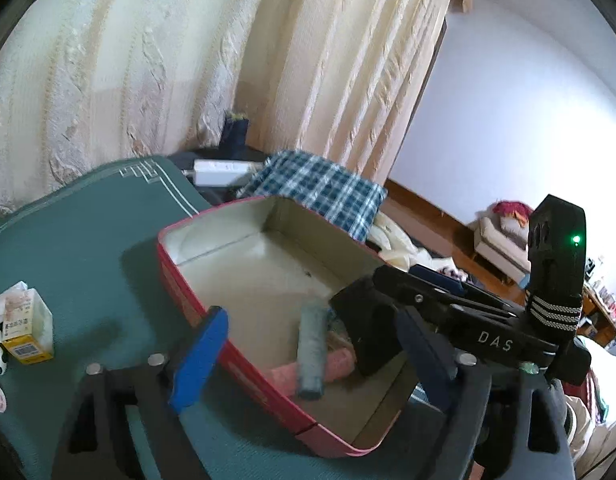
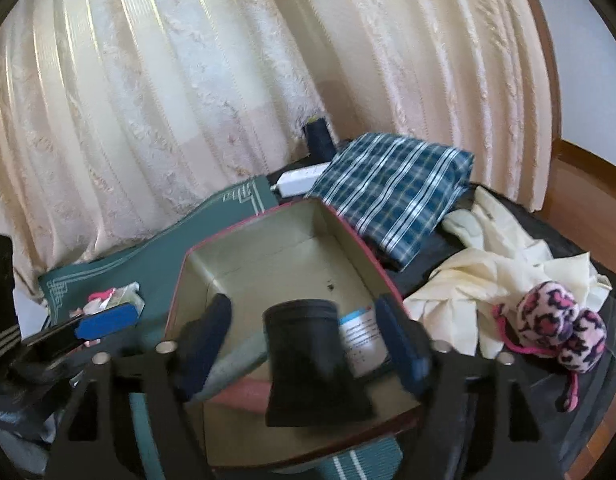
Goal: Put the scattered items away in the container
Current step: 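Carry the tube and nozzle to the red tin and release them inside, then move both grippers back toward the remaining items on the mat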
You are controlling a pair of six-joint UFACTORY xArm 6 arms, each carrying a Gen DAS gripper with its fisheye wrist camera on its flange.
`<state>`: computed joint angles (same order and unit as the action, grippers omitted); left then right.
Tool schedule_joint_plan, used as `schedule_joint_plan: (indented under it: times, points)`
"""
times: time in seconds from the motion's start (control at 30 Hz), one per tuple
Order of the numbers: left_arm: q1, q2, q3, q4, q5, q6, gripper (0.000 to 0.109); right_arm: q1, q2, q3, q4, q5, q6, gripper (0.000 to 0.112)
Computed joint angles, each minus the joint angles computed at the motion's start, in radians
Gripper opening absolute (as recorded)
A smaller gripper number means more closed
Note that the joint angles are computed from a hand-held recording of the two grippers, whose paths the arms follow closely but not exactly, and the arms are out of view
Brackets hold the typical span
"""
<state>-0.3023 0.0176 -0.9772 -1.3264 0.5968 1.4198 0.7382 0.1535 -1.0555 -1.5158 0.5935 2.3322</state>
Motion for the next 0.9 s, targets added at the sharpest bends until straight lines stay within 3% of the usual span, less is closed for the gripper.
schedule_joint_plan:
  times: [0.47,0.9]
  points:
    - [0.080,-0.156,0.159,-0.100,-0.120,0.094,0.088,0.059,0.084,-0.131,-0.034,-0.029,-0.043,0.079]
    - [0.345,-0.227,0.238,-0.168,-0.139,0.118,0.088,0.120,0.251,-0.360,0.020,-0.112,-0.200,0.079]
